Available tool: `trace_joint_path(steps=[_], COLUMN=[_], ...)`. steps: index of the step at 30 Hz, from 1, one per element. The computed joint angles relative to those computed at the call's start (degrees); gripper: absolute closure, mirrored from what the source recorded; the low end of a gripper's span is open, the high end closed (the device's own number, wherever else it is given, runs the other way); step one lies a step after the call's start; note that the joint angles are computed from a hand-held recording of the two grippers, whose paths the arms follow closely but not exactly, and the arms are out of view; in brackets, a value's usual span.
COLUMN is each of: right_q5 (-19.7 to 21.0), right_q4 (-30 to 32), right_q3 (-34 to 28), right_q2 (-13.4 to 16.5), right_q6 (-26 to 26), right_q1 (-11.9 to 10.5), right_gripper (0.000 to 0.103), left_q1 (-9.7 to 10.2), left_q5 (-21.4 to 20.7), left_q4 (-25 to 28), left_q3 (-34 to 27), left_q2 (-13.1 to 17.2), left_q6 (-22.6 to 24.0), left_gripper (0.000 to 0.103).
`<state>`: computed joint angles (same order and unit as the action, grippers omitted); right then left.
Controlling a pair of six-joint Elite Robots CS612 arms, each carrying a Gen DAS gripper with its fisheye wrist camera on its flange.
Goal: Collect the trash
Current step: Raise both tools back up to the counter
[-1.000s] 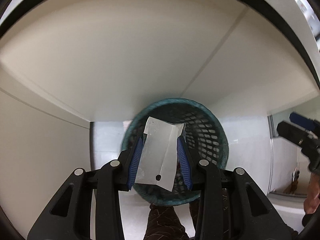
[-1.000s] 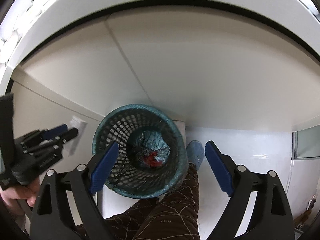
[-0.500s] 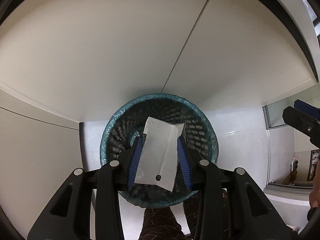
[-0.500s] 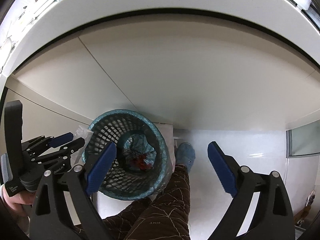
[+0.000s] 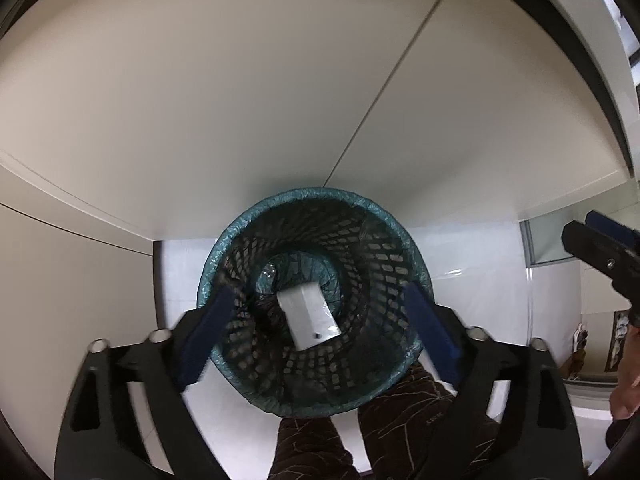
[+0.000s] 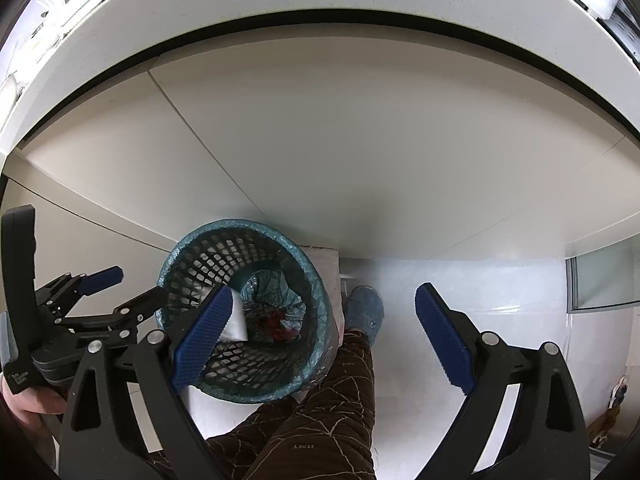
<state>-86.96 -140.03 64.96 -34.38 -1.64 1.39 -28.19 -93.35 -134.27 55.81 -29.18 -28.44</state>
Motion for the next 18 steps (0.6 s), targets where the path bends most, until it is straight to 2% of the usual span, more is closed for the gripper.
trace_joint_path(steps=[2,8,18], right_q5=[0.0,0.4,1.3], right_q4=[-0.3,-4.5,-12.5], right_q3=[0.0,1.1,1.4], right_q2=[0.0,-1.5,-4.3], right_q6=[0.1,-0.8,1.1], right_q1=[0.0,-0.3,-0.8], right_gripper=[0.014,0.014,0.014], left_q1=[0.10,0.41,1.13], left_q5=[0.1,1.0,6.1], left_q4=[-0.9,-4.1,-10.2], left_q3=[0.6,2.9,5.7], left_q2=[-0.5,-2.9,-8.4], left_q6=[-0.5,0.4,1.1], left_gripper=[0.006,0.006,0.006])
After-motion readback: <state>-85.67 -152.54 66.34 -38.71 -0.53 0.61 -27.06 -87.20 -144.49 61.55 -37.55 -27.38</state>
